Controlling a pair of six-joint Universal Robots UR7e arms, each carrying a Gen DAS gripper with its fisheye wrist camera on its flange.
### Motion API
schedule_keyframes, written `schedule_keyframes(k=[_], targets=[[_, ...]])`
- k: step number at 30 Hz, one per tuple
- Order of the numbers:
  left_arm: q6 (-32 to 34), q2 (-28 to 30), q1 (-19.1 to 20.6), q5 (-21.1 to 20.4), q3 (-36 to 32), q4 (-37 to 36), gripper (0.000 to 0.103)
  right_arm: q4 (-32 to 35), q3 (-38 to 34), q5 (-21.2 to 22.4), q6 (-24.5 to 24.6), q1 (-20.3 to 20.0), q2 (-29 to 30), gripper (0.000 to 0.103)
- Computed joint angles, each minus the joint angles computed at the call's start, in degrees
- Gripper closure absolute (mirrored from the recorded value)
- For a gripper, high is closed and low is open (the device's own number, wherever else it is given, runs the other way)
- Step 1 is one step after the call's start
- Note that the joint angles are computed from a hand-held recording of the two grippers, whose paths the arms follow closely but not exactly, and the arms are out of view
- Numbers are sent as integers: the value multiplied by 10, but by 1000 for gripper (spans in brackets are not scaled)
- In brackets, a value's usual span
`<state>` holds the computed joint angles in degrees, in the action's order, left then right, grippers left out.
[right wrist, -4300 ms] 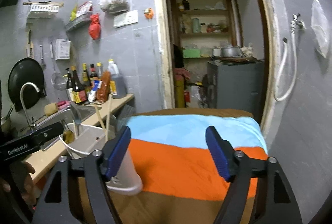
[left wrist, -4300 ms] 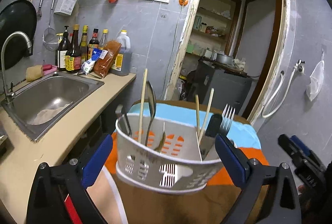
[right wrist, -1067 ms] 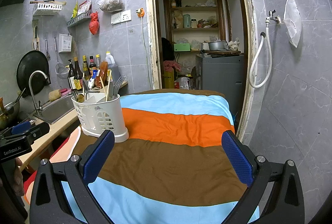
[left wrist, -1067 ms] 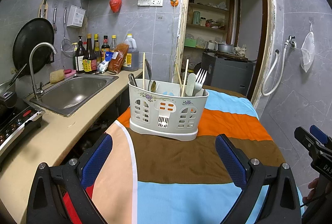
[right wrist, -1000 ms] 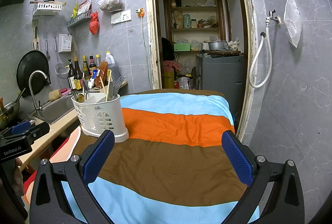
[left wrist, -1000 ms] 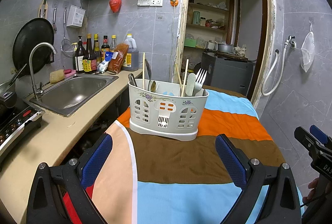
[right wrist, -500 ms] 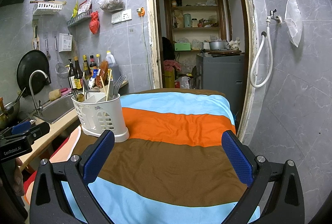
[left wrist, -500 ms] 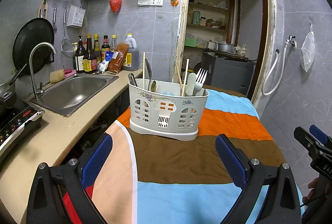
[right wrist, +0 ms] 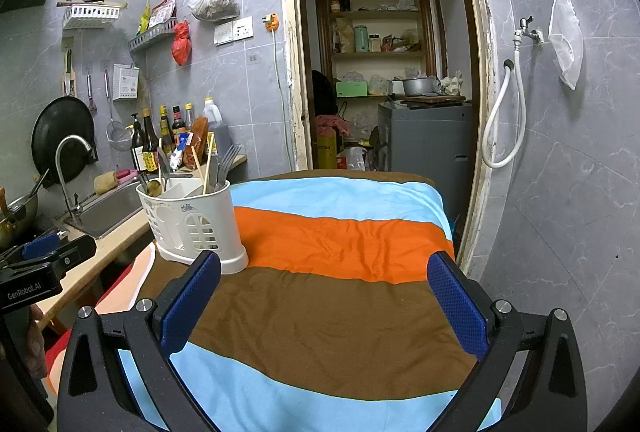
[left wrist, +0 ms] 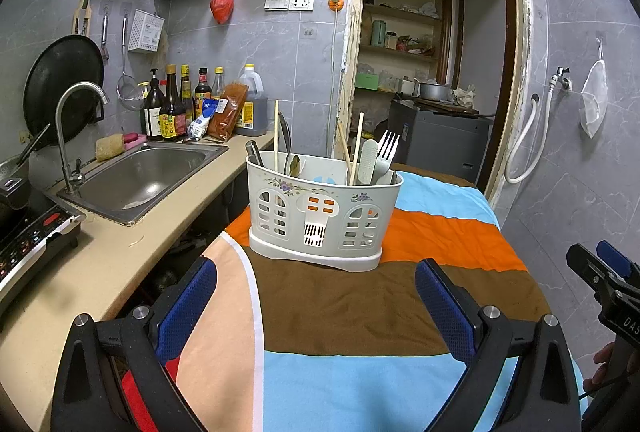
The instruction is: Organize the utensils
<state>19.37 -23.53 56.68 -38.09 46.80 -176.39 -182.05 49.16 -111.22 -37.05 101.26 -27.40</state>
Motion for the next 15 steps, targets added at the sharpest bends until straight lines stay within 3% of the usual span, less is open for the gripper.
schedule_keyframes(k=[15], targets=[[1, 4, 2, 7, -12, 10, 3, 2, 1, -1, 1, 0, -1, 2]])
